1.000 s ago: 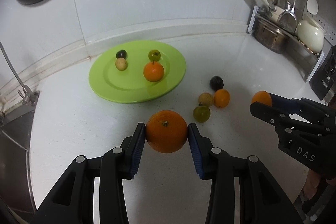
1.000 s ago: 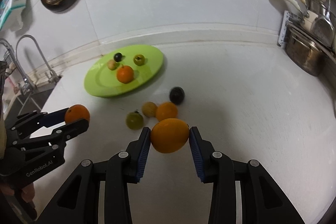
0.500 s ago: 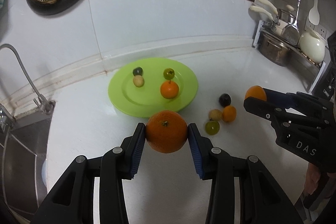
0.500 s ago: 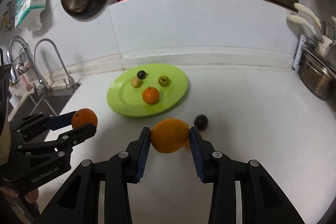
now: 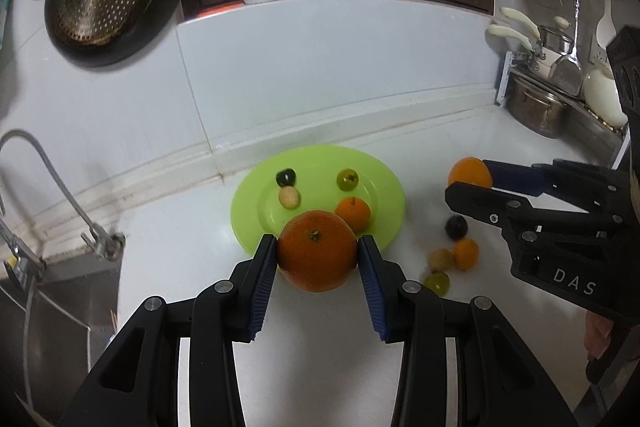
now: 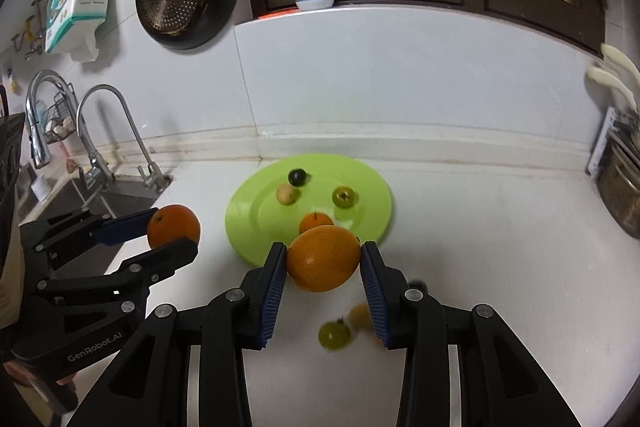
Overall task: Organize fruits
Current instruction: 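Carry both held oranges over the green plate, then lower both oranges onto the plate and open both grippers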
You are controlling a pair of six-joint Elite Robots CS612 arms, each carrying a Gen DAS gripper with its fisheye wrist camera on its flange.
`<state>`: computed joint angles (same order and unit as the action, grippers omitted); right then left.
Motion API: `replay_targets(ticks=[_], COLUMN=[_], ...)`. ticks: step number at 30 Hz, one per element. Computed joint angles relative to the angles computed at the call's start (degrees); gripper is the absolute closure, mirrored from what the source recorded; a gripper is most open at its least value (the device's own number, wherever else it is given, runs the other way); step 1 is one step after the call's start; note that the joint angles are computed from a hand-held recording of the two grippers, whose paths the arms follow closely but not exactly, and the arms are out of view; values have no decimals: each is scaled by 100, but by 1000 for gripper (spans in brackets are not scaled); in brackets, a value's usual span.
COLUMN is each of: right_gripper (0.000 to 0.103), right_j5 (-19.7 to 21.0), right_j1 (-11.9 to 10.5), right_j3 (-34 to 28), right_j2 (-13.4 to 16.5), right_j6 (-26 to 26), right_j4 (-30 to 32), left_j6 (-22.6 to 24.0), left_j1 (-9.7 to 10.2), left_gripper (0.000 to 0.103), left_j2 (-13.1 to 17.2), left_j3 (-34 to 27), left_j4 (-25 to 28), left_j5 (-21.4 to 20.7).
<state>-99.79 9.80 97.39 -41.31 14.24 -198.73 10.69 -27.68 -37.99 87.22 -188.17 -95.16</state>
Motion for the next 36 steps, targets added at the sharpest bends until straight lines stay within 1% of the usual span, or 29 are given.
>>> replay_targets(ticks=[2,7,9,12,15,18,22,29,34,36], right_gripper=[64,64,64,64,64,64,64,64,64,64], right_j5=[27,208,376,334,571,579,723,758,834,848], right_j1=[-15,-85,-138,-149,-221,-247,-290,-313,-338,-346], right_j3=[-95,-367,-493,-681,-849,-1051,-1306,-1694,-1929,-1999], right_j2=[27,115,163,242,320,413,520,702,833,875], right_j6=[-84,-240,-213,-256,-166,-176,-243,-445,-492,-507], right_j4=[26,189,278,433,600,789,1097,1596,1909,2005], left_j6=[55,150,124,64,110,165,206,155,111,130], left_j1=[2,29,58,94,116,147,181,218,239,239], left_gripper=[62,62,62,62,62,62,62,62,62,62], left_j2=[43,169,232,322,419,527,675,913,1075,1125], left_j3=[-94,-387,-539,-761,-974,-1198,-1493,-1954,-2269,-2343], left_j4=[43,250,392,627,788,958,1206,1631,2081,2167], left_j5=[49,21,-60,-98,-96,-153,-209,-233,-296,-284])
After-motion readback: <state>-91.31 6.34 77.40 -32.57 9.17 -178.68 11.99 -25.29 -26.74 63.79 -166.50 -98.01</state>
